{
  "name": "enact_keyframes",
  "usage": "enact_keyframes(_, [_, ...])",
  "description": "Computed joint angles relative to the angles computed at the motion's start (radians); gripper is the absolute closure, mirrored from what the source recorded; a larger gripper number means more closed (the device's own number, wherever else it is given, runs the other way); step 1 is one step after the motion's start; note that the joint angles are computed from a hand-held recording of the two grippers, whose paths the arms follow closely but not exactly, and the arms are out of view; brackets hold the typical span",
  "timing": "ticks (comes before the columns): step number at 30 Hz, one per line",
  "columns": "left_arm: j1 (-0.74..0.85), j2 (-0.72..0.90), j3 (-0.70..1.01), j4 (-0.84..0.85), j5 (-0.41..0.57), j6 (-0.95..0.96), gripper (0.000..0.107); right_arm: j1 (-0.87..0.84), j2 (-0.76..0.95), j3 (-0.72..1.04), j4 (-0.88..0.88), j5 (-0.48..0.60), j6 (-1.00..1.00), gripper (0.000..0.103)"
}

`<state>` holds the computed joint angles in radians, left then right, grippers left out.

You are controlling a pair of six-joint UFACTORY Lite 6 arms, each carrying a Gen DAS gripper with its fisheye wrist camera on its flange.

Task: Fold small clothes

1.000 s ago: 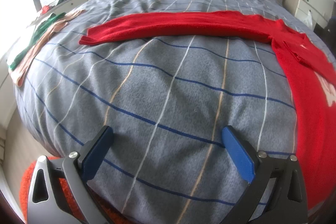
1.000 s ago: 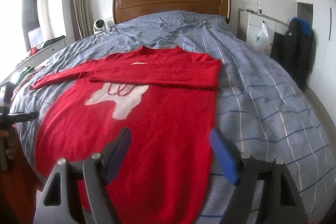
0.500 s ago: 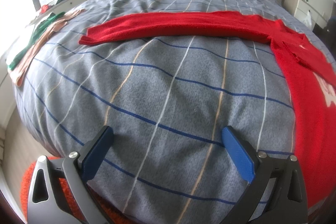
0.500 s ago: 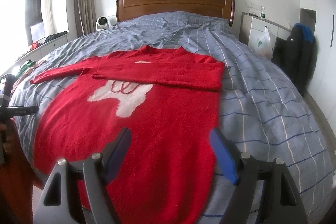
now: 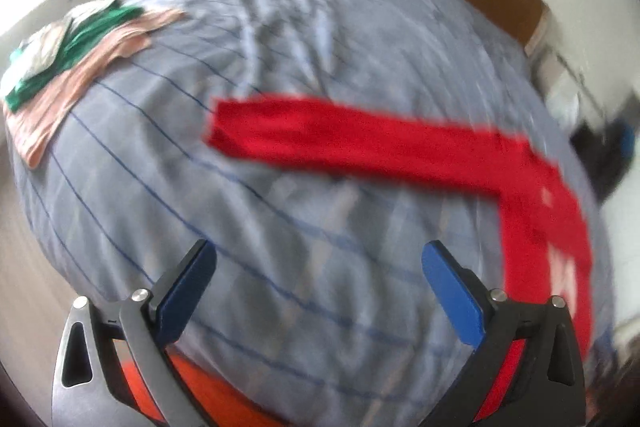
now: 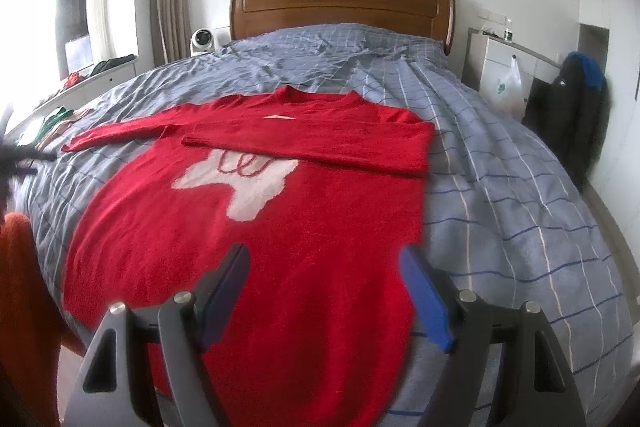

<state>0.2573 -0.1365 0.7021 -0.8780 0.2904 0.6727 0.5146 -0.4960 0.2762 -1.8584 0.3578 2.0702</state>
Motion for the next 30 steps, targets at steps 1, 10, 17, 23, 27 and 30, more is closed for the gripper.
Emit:
enact_keyframes(1, [0.066,0.069,0.064,-0.068,0.043,0.082,0.005,0.012,0.002,0.000,0.000,0.008,-0.002,0.027])
enact_keyframes(10, [0.211,0.605,0.535,-0.047,0.146,-0.024,0.007,0.065,0.063,0.014,0.004,0.036,0.002,0.027])
enact_keyframes(17, [0.064,0.680,0.644,0.342,0.075,-0.393,0.104,0.090,0.114,0.028,-0.003,0.045,0.012,0.027])
enact_keyframes(23, [-0.181,0.493,0.778,0.802,0.150,-0.789,0.104,0.086,0.059,0.008,0.002,0.034,0.002,0.027])
enact_keyframes(27, [-0.484,0.604,1.197,0.962,0.356,-0.942,0.104,0.025,0.045,0.008,-0.096,-0.013,0.084,0.027])
enact_keyframes(30, [-0.694,0.775,1.511,0.980,0.415,-0.935,0.104,0.001,0.015,-0.001,-0.115,-0.028,0.096,0.027])
